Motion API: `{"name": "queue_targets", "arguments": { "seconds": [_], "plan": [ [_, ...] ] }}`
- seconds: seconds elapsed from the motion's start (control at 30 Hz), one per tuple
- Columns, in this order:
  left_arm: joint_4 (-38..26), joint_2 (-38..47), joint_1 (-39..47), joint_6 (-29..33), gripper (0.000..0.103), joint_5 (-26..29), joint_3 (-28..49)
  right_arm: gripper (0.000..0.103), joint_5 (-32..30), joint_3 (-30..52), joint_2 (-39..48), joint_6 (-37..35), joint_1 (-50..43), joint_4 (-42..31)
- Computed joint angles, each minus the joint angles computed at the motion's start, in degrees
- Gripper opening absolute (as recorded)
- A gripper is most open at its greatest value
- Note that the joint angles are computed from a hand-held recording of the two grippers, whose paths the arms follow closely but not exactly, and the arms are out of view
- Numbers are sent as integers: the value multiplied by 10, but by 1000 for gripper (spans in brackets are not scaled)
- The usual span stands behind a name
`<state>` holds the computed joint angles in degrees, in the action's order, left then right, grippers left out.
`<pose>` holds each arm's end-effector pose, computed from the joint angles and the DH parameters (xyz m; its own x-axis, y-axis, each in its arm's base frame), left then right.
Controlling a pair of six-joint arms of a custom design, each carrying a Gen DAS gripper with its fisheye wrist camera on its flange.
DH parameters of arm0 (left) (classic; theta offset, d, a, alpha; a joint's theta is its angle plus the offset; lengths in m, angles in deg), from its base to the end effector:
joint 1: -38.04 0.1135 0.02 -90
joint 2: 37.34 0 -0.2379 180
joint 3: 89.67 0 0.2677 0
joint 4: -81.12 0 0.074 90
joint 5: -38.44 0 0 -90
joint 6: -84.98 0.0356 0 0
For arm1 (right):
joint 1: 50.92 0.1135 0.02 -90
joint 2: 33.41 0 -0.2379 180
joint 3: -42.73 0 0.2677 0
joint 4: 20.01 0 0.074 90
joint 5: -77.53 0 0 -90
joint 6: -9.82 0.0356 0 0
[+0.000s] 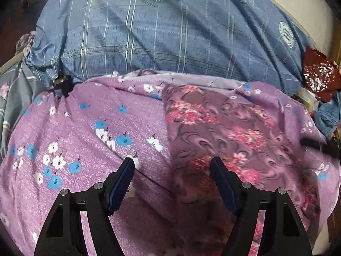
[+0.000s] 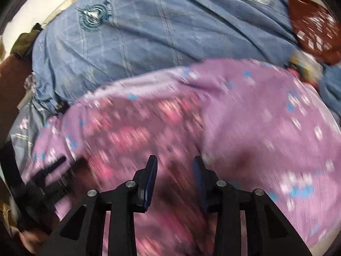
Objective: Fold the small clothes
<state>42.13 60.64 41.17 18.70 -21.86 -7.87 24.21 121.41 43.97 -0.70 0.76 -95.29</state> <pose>0.3705 0.0026 0.1884 -0.6558 0.3141 -0.6865 0.5450 0.8262 -0.1426 0.1804 0.1939 0.2532 -0.6269 0.4784 -0.6149 0.4897 0.8558 0.1665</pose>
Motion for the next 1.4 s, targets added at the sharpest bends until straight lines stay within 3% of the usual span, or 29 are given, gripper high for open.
{"name": "queue_targets", "arguments": {
  "seconds": [0.1, 0.2, 0.33, 0.5, 0.6, 0.77, 0.83, 1.0, 1.13, 1.27, 1.4],
  "plan": [
    [-9, 39, -6, -3, 75, 4, 33, 36, -113, 16, 40, -156, -121, 113],
    [-11, 51, -13, 18, 75, 1, 42, 31, -207, 43, 122, -205, -193, 150],
    [-50, 77, -4, 50, 75, 22, 86, 31, -187, 51, 165, -222, -206, 169],
    [-32, 69, 17, 31, 73, 24, 85, 36, -142, 67, 143, -215, -160, 168],
    [-46, 68, 30, 21, 73, 34, 89, 36, -177, 109, 174, -243, -162, 190],
    [-77, 58, 31, 50, 73, 13, 76, 35, -266, 225, 314, -266, -204, 187],
    [-77, 66, 27, 51, 74, 5, 82, 35, -265, 251, 350, -268, -215, 188],
    [-101, 86, 28, 49, 74, 15, 113, 32, -222, 204, 284, -262, -200, 202],
    [-97, 84, 33, 43, 73, 20, 113, 34, -169, 103, 151, -229, -164, 189],
    [-90, 68, 36, 42, 73, 31, 98, 36, -131, 31, 43, -162, -109, 122],
    [-95, 40, 33, 59, 73, 43, 72, 36, -110, -7, 2, -88, -44, 63]
  ]
}}
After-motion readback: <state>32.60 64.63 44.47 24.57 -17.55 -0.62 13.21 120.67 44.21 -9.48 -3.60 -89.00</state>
